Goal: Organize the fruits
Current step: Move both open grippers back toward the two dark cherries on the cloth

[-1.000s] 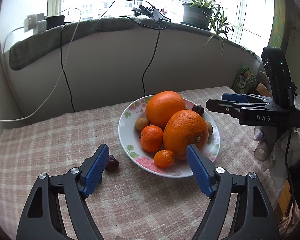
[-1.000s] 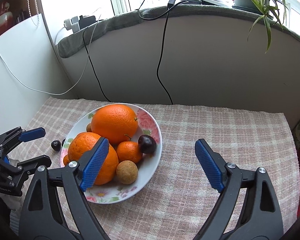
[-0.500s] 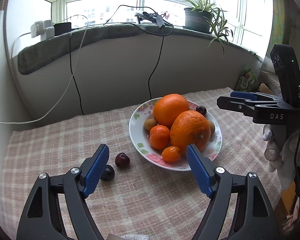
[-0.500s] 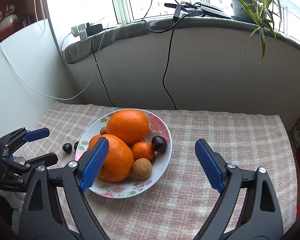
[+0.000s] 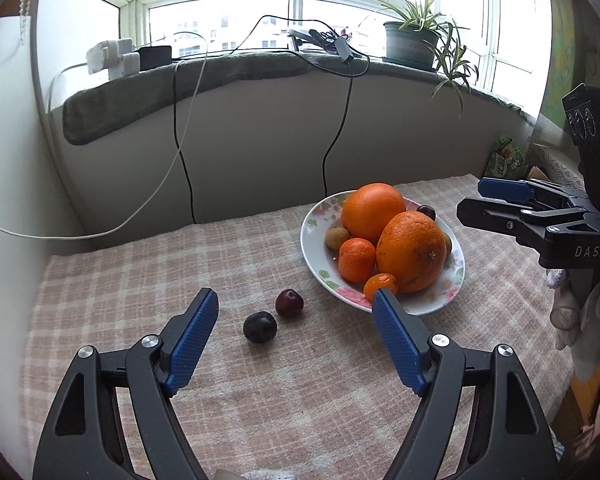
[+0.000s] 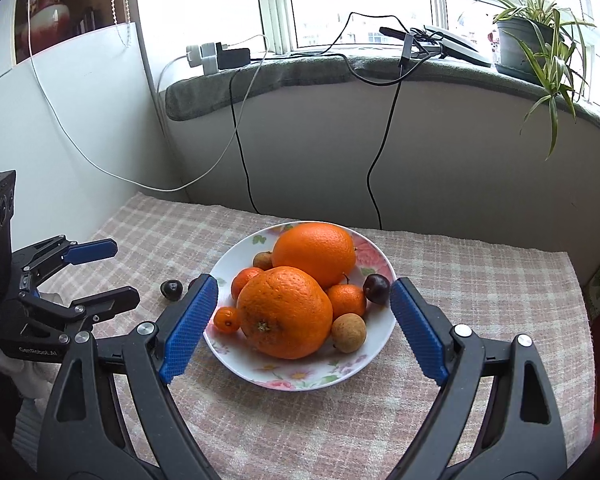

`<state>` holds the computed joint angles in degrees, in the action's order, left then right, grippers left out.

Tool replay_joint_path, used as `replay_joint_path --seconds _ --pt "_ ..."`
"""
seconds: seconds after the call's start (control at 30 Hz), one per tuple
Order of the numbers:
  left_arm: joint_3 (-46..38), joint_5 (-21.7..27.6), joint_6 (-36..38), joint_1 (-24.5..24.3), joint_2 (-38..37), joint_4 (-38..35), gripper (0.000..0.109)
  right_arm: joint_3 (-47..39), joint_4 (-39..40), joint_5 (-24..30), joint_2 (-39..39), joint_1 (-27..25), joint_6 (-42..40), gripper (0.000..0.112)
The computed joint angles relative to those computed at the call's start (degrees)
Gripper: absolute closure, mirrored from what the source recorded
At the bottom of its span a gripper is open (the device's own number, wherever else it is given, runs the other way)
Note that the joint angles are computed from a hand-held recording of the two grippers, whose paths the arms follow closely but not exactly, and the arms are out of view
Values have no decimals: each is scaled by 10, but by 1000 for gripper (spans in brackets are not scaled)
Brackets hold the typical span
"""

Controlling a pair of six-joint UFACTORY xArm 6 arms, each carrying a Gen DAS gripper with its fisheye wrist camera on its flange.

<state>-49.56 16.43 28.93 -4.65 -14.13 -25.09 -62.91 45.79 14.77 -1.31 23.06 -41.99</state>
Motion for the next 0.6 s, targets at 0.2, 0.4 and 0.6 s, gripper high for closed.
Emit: replay_joint_path --seconds 0.2,0.4,0.6 --pt "12 -1 18 29 -3 10 29 22 -18 -29 -14 30 -4 22" --pt "20 7 94 57 -5 -50 29 27 4 -20 -16 53 -30 22" --pt "11 48 154 79 -2 -103 41 -11 -7 53 7 60 -83 23"
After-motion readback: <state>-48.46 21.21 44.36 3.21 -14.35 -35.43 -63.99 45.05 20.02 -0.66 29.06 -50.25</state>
